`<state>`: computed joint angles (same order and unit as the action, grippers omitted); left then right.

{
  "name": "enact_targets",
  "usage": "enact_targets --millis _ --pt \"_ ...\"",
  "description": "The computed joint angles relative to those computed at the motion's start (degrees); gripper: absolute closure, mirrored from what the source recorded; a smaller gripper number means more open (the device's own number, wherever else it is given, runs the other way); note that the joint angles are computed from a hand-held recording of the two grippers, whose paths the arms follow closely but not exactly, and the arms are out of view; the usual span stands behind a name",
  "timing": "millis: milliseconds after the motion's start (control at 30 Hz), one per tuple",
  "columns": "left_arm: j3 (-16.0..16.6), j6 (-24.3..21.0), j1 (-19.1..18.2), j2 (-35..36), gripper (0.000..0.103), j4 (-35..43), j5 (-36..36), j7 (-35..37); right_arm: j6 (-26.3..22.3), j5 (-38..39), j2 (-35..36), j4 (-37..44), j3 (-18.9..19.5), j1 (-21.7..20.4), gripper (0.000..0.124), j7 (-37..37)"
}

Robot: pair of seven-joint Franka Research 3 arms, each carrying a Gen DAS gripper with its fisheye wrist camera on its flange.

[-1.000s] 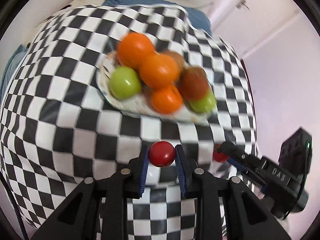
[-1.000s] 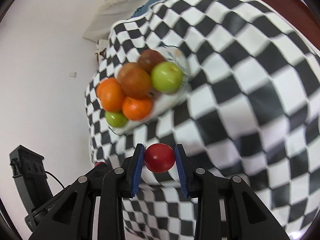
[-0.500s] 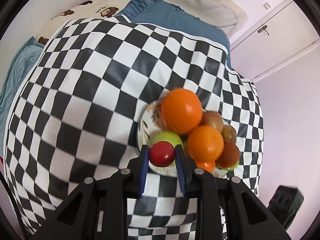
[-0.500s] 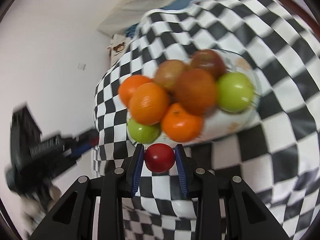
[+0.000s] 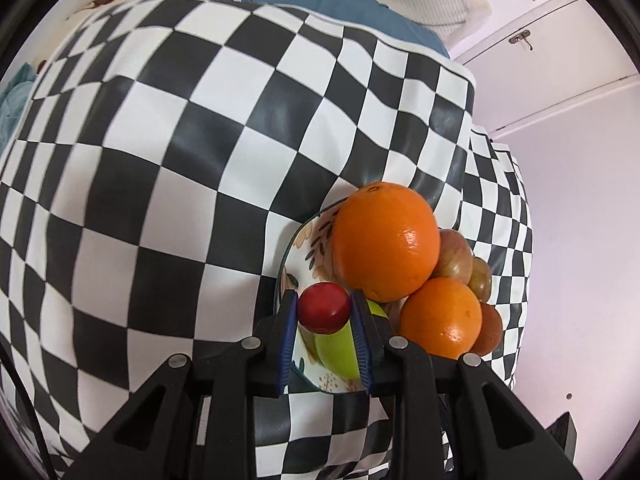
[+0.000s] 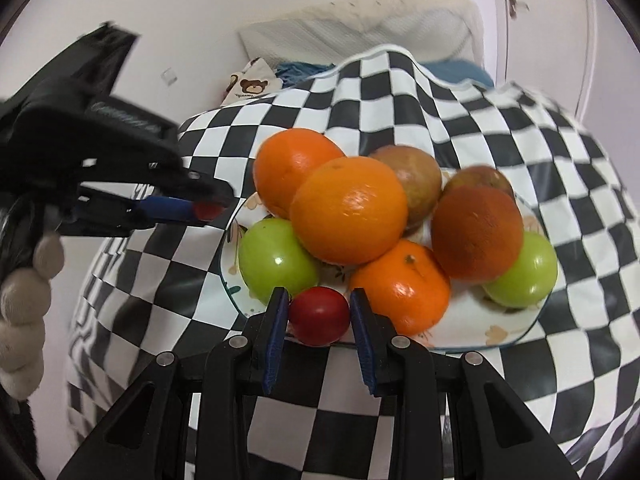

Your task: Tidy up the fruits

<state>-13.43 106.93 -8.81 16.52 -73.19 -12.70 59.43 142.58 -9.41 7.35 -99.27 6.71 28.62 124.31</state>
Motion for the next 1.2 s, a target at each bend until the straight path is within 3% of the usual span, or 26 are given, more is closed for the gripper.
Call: enact_targets --millis 233,300,367,400,433,533,633,833,1000,1200 --pt "-0.2 -1.6 0.2 0.8 0.075 0.4 -0.9 0.7 0.6 -3.2 2.1 1.4 -0.7 0.9 0.089 2.0" --pt "0.0 -2.2 -0.3 0.8 0.062 1.1 1.1 0.8 2.4 -0.8 1.6 0.4 -0.6 0.2 0.082 1.3" --pt "0.0 -1.7 -0.4 0.2 0.023 0.9 1.7 1.4 3.6 2.2 1.1 0.0 -0.1 -0.2 0.062 -0.4" --pt "0.1 -1.9 -0.5 0.0 0.017 1.1 2.1 1.5 4.3 1.8 0.6 -0.4 -0.2 0.0 0.046 -0.2" --pt "0.1 -2.4 -0.6 -0.3 0.015 1.4 2.6 1.8 4.6 0.3 -0.1 -0.8 -0.5 0.3 0.037 1.1" --pt "0.5 -3.2 -1.4 -2.3 0.015 0.9 6.0 1.8 3.3 -0.9 -2.9 -1.8 -0.3 0.1 0.036 2.9" --pt "0.8 -4.5 -3.1 -5.9 0.015 -1.0 12.1 1.3 -7.8 -3.3 -4.6 1.1 0.1 -0.4 0.028 7.5" --pt "0.3 -7.5 -5.2 -14.1 0.015 -7.3 19.7 0.7 -21.1 -2.1 -8.0 3.9 0.9 -3.0 0.028 8.5" --pt "-0.5 -9.7 -6.2 -18.4 0.015 -9.3 19.9 -0.1 -27.8 -3.0 -10.4 6.4 1.6 -4.3 0.028 7.7" --pt "-2.2 -13.1 -8.3 -19.6 0.015 -4.8 22.7 -2.6 -32.8 -3.0 -13.7 8.9 2.9 -5.2 0.028 5.7"
